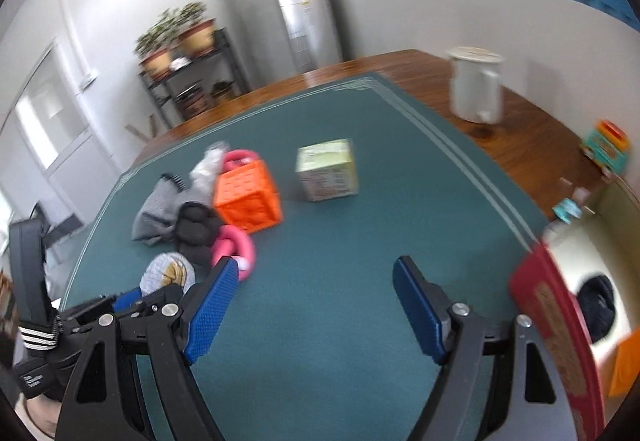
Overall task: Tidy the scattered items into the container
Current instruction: 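Grasp the pink knotted toy with the right gripper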
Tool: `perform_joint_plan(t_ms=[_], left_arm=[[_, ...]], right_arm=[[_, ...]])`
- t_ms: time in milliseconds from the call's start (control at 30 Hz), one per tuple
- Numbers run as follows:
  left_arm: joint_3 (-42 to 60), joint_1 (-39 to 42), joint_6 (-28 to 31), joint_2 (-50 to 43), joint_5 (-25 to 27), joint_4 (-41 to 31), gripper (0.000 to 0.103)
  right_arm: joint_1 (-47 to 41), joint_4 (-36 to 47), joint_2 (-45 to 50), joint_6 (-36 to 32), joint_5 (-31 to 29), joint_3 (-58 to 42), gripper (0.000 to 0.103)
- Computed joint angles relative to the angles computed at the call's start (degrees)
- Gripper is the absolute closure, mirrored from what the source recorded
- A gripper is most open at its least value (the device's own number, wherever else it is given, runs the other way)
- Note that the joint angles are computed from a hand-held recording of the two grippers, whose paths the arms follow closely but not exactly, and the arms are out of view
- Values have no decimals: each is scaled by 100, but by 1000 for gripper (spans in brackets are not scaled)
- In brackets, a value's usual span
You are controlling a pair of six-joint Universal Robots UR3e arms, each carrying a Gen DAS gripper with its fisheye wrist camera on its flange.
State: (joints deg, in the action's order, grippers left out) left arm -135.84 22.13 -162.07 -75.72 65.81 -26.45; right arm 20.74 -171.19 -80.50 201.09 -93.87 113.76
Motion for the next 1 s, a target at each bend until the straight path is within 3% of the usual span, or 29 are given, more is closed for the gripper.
perform_joint_plan(t_ms=[233,433,533,667,733,800,1000], left_arm=[[-125,564,138,704,-190,-496,69],[-43,966,226,911,-387,-869,69],[54,966,140,843,-391,-862,69],[110,837,59,726,-334,-761,69],[115,771,24,690,-298,-715,69],[123,718,-14,649,-269,-657,69],[114,629,-94,602,-251,-524,69]], right_arm=[[405,940,1458,-666,199,-1671,21],[785,1318,2371,-1206,-311,-2871,21],[786,1412,2651,-1201,-336,-3184,21],[570,1212,2670,-1053,49,-2990,21],[478,1021,2602,-1065,296,-2786,31],[473,967,2537,-1125,393,-2673,58],[404,541,2048,-924,396,-1858,59]])
